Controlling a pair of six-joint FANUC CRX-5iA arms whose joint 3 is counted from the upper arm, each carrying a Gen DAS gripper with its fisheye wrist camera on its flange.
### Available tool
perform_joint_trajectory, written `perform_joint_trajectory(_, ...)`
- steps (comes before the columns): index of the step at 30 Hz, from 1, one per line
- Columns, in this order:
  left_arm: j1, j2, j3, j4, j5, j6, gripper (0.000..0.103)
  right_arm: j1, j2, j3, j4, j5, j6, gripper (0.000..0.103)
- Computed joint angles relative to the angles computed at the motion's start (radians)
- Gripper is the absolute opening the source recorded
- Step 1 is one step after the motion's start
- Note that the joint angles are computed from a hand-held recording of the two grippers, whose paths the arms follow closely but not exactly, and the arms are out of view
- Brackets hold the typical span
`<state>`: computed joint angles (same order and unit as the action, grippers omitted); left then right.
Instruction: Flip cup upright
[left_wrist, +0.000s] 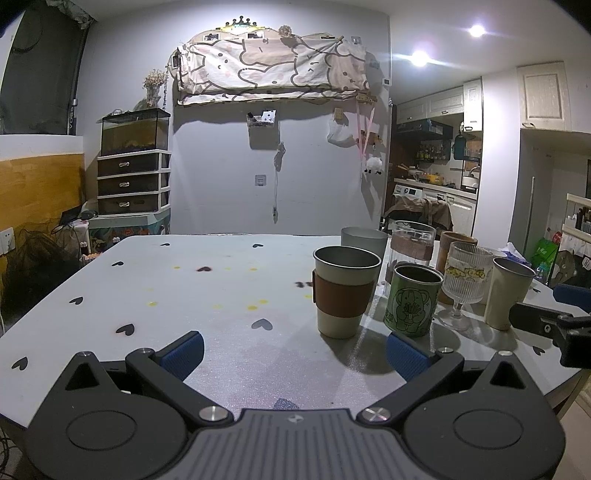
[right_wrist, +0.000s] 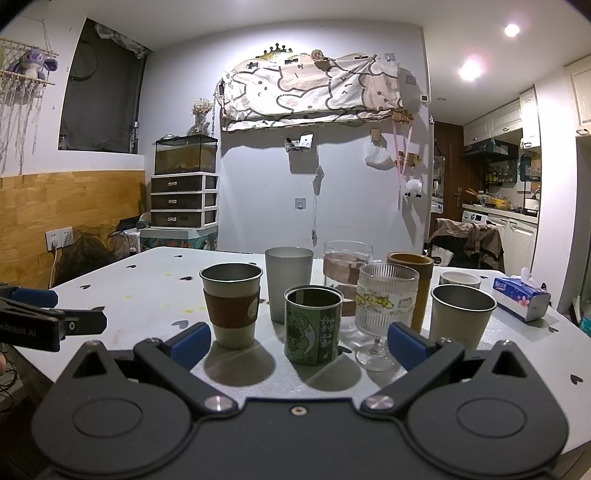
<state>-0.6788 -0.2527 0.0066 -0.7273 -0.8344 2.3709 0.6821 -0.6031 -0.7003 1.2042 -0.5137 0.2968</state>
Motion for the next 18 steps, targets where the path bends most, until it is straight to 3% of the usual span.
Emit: perform_joint_trajectory(18, 0.007, -0.010, -0.007, 0.011, 0.001, -0.016, 0.103, 0.004, 0.003, 0.004, -0.006, -0.005, 0.003, 0.103)
